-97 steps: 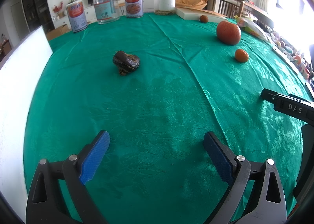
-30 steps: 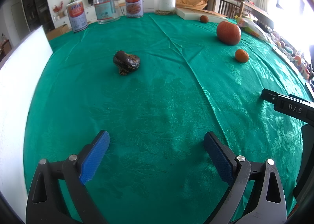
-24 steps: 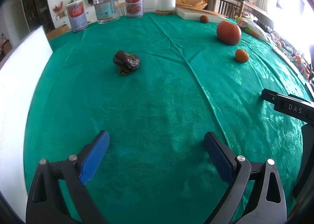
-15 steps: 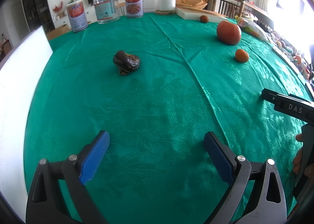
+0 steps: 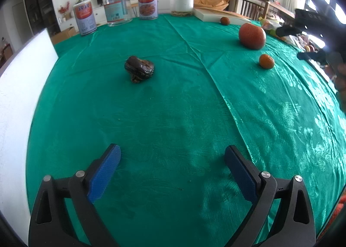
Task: Organize fruits
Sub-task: 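Grasp the red apple with the right tool and lift it, then lower the red apple and open the right tool while the left tool grasps the tangerine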
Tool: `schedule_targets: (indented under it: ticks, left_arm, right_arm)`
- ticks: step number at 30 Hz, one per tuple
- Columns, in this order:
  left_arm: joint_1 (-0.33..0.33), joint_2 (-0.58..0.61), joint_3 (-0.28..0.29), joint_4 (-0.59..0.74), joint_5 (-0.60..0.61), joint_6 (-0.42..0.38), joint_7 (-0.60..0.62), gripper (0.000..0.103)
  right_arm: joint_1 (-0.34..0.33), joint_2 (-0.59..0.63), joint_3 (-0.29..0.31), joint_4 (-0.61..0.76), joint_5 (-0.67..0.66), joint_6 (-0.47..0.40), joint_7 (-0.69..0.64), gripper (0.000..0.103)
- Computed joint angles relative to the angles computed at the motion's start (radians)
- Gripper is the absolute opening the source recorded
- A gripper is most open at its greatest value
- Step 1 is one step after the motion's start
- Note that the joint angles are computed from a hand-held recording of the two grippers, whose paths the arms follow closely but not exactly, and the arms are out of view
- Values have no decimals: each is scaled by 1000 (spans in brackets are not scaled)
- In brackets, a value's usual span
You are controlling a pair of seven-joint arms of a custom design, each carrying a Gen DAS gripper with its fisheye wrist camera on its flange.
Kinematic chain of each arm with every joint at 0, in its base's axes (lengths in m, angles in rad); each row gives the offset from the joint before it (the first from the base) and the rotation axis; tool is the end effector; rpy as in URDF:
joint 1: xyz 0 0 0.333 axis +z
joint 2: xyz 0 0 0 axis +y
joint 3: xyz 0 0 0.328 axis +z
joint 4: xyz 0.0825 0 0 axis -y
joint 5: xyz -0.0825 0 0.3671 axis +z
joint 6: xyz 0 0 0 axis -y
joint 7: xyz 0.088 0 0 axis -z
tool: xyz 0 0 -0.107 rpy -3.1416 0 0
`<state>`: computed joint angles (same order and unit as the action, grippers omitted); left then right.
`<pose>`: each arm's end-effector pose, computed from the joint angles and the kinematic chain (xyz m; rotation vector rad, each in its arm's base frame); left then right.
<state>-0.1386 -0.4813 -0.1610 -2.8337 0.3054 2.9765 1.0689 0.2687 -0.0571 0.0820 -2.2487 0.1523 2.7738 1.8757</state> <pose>0.3499 -0.1297 0.4204 -1.7819 1.9485 -0.6480 0.5114 0.1807 0.4773 -1.7451 1.8881 -0.2329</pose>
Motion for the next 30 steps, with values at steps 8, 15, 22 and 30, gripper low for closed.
schedule_targets:
  ticks: [8, 15, 22, 30]
  left_arm:
    - [-1, 0, 1, 0, 1, 0, 0, 98]
    - [-2, -1, 2, -1, 1, -1, 0, 98]
    - [-2, -1, 2, -1, 1, -1, -1, 98]
    - [-1, -2, 1, -1, 2, -1, -2, 98]
  right_arm:
    - [48, 300, -45, 410, -186, -267, 66, 87]
    - [57, 234, -75, 316, -198, -203, 83, 70]
    - [-4, -68, -34, -1, -219, -139, 86, 70]
    - [-53, -344, 86, -367, -200, -95, 146, 71]
